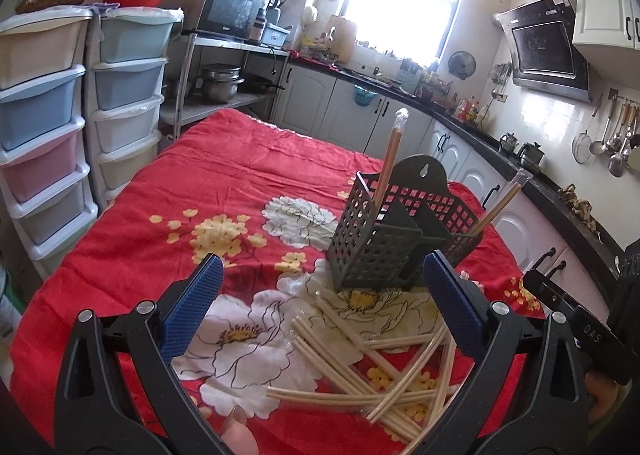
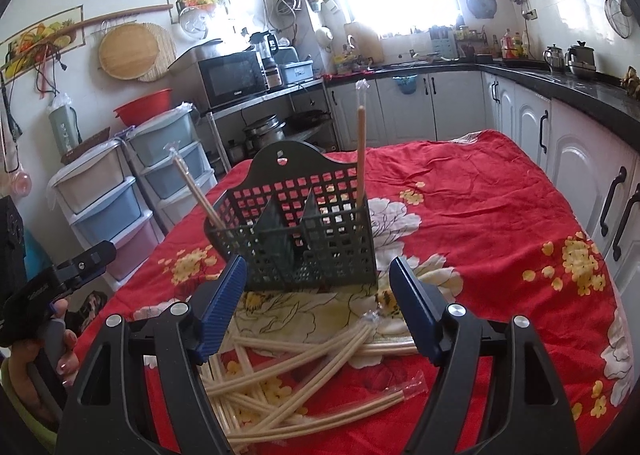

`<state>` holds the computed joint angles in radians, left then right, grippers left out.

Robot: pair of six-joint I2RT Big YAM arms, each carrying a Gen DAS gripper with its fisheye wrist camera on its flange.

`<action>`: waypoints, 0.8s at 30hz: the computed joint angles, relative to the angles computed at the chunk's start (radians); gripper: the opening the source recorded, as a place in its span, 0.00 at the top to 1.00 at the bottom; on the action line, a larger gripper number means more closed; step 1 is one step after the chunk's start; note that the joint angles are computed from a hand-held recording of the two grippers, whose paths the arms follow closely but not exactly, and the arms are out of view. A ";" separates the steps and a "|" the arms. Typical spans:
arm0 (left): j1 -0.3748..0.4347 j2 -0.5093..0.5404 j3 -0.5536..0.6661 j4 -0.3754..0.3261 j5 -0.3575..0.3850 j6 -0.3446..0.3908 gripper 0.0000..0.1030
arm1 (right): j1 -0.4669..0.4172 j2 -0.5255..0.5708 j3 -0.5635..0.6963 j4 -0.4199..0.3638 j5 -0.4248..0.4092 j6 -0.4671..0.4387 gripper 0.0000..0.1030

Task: Organize utensils
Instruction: 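Withdraw both open tools from the caddy back over the chopstick pile, then close the right tool on another chopstick while the left tool grasps one too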

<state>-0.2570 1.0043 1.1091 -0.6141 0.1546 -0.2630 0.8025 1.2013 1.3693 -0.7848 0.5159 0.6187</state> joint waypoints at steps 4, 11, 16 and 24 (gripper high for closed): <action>0.006 -0.005 -0.011 -0.011 0.007 -0.001 0.10 | 0.005 0.000 -0.005 -0.010 -0.009 0.007 0.31; 0.014 -0.011 -0.034 -0.038 0.019 -0.003 0.10 | 0.011 0.001 -0.019 -0.029 -0.031 0.026 0.31; 0.022 -0.014 -0.052 -0.058 0.032 -0.013 0.10 | 0.013 0.003 -0.022 -0.045 -0.041 0.037 0.31; 0.040 -0.026 -0.087 -0.085 0.050 -0.003 0.10 | 0.009 0.002 -0.030 -0.069 -0.065 0.058 0.31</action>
